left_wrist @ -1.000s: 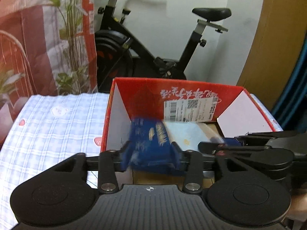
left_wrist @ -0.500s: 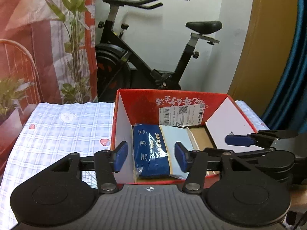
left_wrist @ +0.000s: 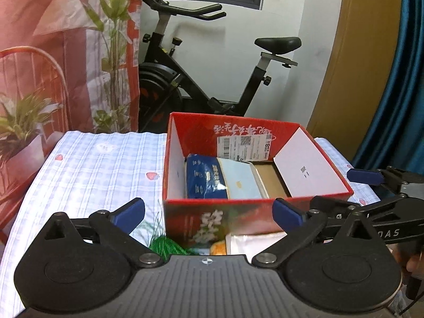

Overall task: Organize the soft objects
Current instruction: 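Move the left tool back to the pile and close on the black glove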

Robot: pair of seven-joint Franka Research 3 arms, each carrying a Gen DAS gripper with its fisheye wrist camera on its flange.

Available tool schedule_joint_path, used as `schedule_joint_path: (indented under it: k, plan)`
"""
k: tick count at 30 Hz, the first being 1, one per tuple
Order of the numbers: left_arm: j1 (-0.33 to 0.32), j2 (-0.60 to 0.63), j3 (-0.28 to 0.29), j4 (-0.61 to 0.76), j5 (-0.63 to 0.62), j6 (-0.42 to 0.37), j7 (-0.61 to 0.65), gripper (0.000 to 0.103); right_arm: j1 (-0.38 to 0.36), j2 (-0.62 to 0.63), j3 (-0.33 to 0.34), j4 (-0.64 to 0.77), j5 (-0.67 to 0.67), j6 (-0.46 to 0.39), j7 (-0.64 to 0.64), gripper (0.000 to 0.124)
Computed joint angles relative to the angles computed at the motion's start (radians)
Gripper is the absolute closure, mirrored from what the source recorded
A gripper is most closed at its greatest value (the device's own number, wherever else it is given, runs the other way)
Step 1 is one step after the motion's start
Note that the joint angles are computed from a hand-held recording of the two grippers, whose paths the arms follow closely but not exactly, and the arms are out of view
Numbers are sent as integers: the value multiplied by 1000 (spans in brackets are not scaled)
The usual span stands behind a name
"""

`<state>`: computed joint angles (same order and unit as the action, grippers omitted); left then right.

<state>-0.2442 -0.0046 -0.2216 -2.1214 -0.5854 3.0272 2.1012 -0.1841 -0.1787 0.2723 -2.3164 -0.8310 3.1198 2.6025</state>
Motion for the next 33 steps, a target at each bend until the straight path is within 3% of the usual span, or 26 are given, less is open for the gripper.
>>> schedule_joint_path:
  k: [8, 11, 23, 24, 28, 33]
  plan:
    - [-80, -88, 53, -131, -77, 82, 74, 0, -134, -95, 125, -75, -86, 41, 137, 21]
    - [-140, -113, 100, -174, -112, 112, 105, 0, -163, -132, 155, -119, -54, 75, 128, 21]
    - [-404, -189, 304, -314, -158, 200, 130, 0, -350, -344, 382, -311, 100, 197, 143, 21]
    - [-404, -191, 301, -323, -143, 210, 114, 0, -348, -356, 388, -325, 116, 197, 140, 21]
    - [-304, -203, 193, -373, -64, 255, 31, 0, -383, -431, 455, -380, 182, 213, 128, 21]
    - [-315, -214, 211, -405, -17, 244, -31, 0, -378, -518, 500, -452, 276, 222, 127, 21]
